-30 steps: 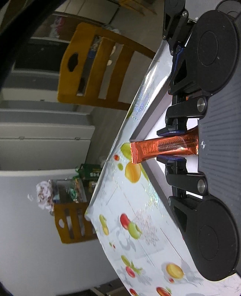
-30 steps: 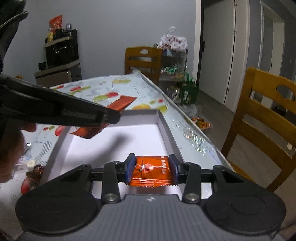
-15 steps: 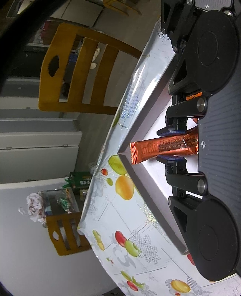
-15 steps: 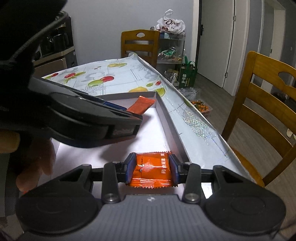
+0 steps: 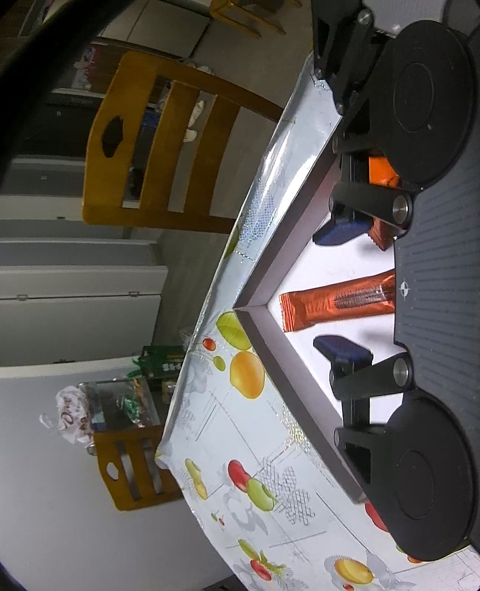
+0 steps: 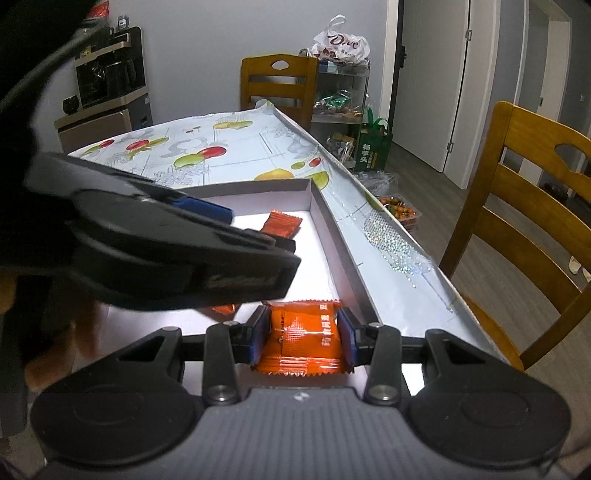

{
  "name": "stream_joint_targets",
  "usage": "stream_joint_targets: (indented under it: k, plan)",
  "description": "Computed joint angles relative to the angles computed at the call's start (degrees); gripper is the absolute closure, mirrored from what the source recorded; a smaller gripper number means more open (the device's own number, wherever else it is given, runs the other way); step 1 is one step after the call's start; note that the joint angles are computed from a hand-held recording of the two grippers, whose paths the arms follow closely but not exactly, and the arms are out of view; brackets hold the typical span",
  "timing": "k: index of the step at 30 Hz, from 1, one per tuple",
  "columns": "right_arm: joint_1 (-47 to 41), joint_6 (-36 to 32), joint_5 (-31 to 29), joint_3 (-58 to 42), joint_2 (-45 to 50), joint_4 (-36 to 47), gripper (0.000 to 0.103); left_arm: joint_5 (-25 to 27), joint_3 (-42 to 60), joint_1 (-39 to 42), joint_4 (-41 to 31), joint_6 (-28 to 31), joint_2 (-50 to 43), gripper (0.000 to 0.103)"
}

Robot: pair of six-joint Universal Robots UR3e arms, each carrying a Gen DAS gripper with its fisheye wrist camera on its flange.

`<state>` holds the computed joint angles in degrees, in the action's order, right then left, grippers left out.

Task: Organize snacks
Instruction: 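Carry both snacks into the white box and open both tools, then move the right tool to the brown wrapped candy and close on it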

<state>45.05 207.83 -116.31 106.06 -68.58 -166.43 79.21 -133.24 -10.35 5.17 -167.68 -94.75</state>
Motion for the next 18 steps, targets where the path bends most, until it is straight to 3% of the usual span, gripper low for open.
stream_joint_targets:
  k: [1, 5, 8, 13, 18]
  plan:
    - [0.1, 0.17, -0.2, 0.06, -0.17, 0.1, 0.061, -0.11, -0.81, 0.33, 0.09, 0.18, 0.98, 0.042]
    - [0.74, 1.7, -0.59, 0.79, -1.2, -0.09, 0.038, -1.42, -4.76, 2.35, 1.24, 0.39, 5.54, 0.021]
    - [1.44, 2.49, -0.86, 0.9, -1.94, -0.1, 0.03, -3.43, -8.2, 4.34, 1.6, 1.09, 10.15, 0.01]
    - [3.26, 3.74, -2.41, 0.3, -2.93, 1.36, 0.025, -7.06, -12.46, 8.05, -1.86, 2.03, 19.01, 0.001]
    - [5.24, 5.44, -3.82, -0.12, -4.1, 2.51, 0.023, -10.95, -17.14, 12.73, -8.03, 3.91, 30.49, 0.0]
